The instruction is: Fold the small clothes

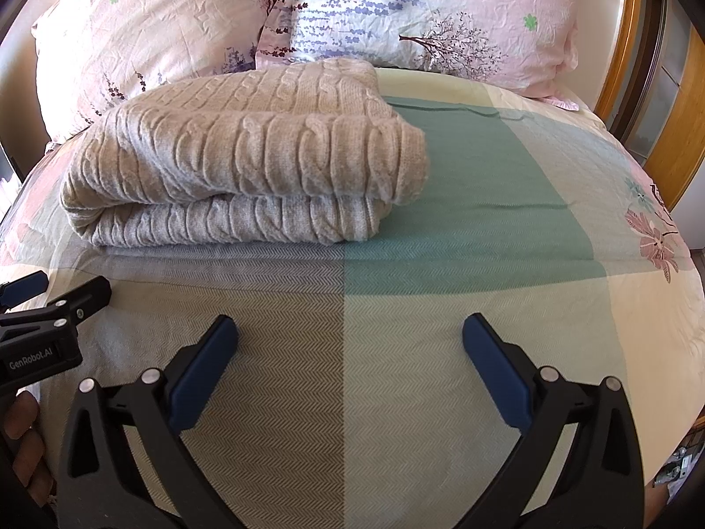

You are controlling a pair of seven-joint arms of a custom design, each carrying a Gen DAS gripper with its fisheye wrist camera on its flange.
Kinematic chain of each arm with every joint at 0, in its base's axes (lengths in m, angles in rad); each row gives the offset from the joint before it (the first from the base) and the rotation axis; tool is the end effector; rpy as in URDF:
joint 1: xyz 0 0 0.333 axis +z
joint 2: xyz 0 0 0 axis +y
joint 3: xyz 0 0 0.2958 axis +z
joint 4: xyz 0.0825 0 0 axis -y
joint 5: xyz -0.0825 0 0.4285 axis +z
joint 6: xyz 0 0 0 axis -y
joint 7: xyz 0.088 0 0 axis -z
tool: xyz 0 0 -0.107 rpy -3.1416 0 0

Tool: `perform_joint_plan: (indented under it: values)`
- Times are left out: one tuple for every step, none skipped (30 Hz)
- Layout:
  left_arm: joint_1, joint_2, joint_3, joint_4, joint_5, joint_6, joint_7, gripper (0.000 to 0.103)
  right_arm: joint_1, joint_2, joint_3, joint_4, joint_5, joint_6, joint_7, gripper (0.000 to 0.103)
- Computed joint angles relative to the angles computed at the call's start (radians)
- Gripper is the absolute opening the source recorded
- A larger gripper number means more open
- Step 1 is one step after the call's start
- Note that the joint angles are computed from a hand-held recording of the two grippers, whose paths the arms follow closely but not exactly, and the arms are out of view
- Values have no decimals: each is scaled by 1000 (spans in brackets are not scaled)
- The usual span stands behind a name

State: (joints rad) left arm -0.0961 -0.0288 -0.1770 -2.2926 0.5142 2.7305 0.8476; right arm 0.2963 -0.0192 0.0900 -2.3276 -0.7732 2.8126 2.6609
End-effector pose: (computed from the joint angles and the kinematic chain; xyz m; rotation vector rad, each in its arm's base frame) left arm 0.5534 -0.1745 0.3607 -1.9121 1.8682 -0.4717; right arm 0.5141 0.2458 0.3417 -1.8327 1.8837 -0.6038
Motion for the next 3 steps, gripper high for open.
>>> perform_joint_plan:
  values:
    - [0, 0, 0, 0, 0, 0, 0, 102, 0, 0, 0, -1, -2, 0, 2, 101]
    - [0, 0, 0, 0, 0, 0, 0, 102, 0, 0, 0, 0, -1, 0, 2, 101]
    - [0, 0, 0, 0, 0, 0, 0, 102, 0, 1, 0, 0, -3, 0, 3, 101]
